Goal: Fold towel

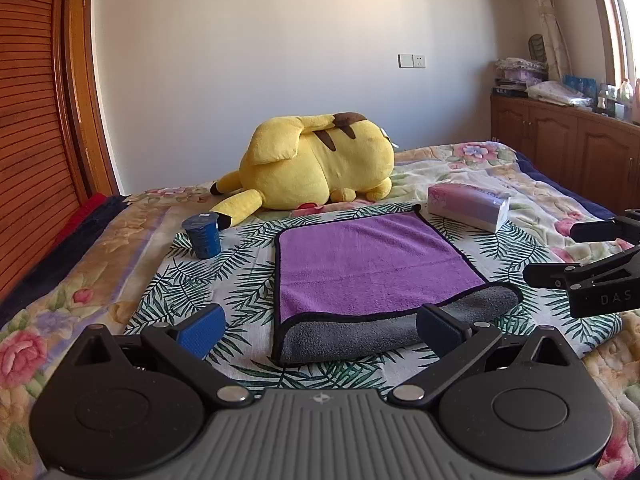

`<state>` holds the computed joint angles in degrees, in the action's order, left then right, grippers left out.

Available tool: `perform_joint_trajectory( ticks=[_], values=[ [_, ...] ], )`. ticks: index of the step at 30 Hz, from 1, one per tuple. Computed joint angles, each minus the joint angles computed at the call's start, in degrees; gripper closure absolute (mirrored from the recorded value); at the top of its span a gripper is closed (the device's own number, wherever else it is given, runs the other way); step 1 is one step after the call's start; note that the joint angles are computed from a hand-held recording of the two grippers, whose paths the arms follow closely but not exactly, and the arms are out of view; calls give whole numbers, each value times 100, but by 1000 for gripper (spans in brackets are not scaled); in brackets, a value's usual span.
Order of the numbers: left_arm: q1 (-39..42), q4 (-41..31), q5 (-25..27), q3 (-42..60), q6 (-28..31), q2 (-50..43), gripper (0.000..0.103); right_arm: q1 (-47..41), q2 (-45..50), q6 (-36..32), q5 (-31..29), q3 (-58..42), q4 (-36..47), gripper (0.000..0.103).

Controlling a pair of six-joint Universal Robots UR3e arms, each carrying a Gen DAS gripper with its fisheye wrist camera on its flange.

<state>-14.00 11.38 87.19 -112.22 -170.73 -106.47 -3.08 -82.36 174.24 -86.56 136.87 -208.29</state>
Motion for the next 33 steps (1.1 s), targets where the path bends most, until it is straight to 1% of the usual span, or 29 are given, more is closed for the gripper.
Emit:
perform_joint_trajectory(
  ticks=[16,25,28,33],
  values=[
    [138,-458,-97,1013,216,-857,16,-244,434,-83,337,-524,448,15],
    [272,-815,-179,1546,230,-1302,16,-321,748,-131,424,-900,683,15],
    [350,-1018,-285,1735,161,-1423,18,-371,803,-141,497,-985,820,18],
    [414,-1244,-370,1994,167,-1600,25,-446,917,-183,587,-1157,1092,23]
  ],
)
